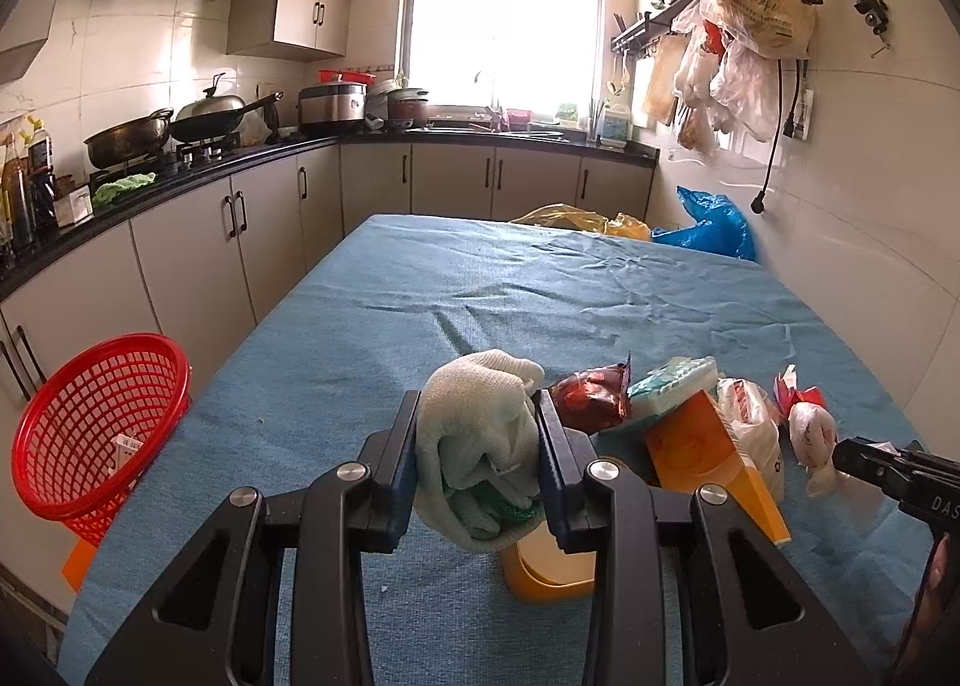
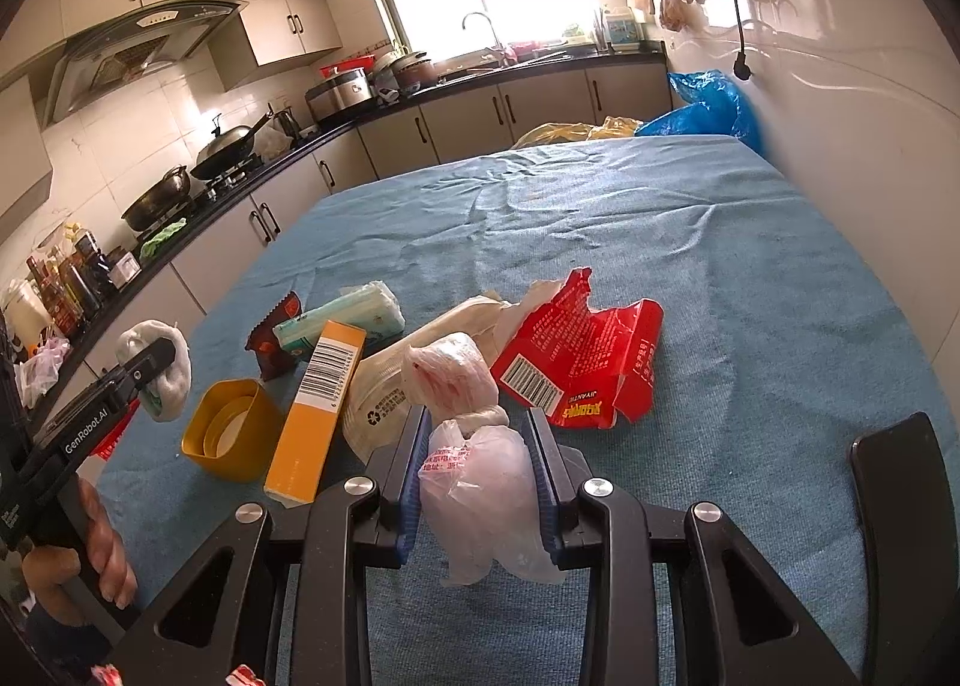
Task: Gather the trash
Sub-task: 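Lift and hold the towel in the left tool and the bag in the right tool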
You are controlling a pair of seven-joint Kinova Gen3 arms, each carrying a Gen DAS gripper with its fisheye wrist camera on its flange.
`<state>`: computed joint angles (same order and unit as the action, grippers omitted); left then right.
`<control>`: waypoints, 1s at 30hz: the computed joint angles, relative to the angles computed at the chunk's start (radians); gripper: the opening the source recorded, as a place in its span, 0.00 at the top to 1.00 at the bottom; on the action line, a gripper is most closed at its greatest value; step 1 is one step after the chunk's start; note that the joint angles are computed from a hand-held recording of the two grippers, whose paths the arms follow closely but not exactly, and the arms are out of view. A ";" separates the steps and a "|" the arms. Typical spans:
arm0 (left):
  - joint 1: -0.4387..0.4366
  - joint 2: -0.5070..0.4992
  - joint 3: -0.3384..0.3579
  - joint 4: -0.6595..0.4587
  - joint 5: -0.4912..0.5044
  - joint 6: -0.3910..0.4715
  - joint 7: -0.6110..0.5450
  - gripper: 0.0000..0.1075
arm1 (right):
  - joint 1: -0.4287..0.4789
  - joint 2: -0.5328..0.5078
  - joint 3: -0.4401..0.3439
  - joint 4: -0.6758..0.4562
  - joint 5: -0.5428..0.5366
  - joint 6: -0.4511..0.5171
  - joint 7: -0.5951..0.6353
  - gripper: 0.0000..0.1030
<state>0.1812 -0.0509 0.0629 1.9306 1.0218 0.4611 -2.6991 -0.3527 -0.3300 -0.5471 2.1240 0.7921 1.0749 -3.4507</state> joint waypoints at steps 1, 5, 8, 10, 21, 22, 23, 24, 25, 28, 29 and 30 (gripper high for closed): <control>-0.001 0.000 -0.001 0.000 0.001 0.001 -0.002 0.69 | 0.000 0.000 0.000 0.000 0.001 -0.001 -0.001 0.67; -0.006 0.002 -0.005 -0.002 0.000 0.008 -0.007 0.69 | -0.002 0.000 0.001 0.001 0.002 -0.001 -0.003 0.67; -0.006 0.002 -0.003 0.000 0.003 0.005 -0.008 0.69 | -0.002 0.001 0.000 0.000 0.002 0.000 -0.003 0.67; -0.007 0.003 -0.003 -0.001 0.001 0.007 -0.008 0.69 | -0.003 0.000 0.001 0.001 0.003 -0.001 -0.003 0.67; -0.008 0.003 -0.002 -0.002 0.000 0.006 -0.006 0.69 | -0.004 0.002 0.001 0.002 0.004 0.001 -0.006 0.67; -0.008 0.003 -0.002 -0.002 0.000 0.007 -0.007 0.69 | -0.005 0.002 0.002 0.002 0.004 0.000 -0.006 0.67; -0.008 0.003 -0.002 -0.002 0.000 0.007 -0.007 0.69 | -0.005 0.002 0.003 0.002 0.004 0.000 -0.005 0.67; -0.008 0.003 -0.001 -0.003 -0.001 0.007 -0.005 0.69 | -0.006 0.001 0.004 0.003 0.004 -0.002 -0.004 0.67; -0.008 0.003 -0.001 -0.003 -0.001 0.007 -0.005 0.69 | -0.005 0.002 0.002 0.003 0.004 0.001 -0.007 0.67; -0.007 0.004 -0.003 0.001 0.006 0.000 -0.012 0.69 | -0.005 -0.002 0.002 0.003 0.004 0.002 -0.009 0.67; -0.009 0.005 -0.004 0.001 0.010 0.002 -0.017 0.69 | -0.004 -0.003 0.002 0.003 0.004 0.001 -0.010 0.67; -0.010 0.005 -0.004 0.001 0.009 0.002 -0.016 0.69 | -0.004 -0.006 0.002 0.005 0.002 0.001 -0.009 0.67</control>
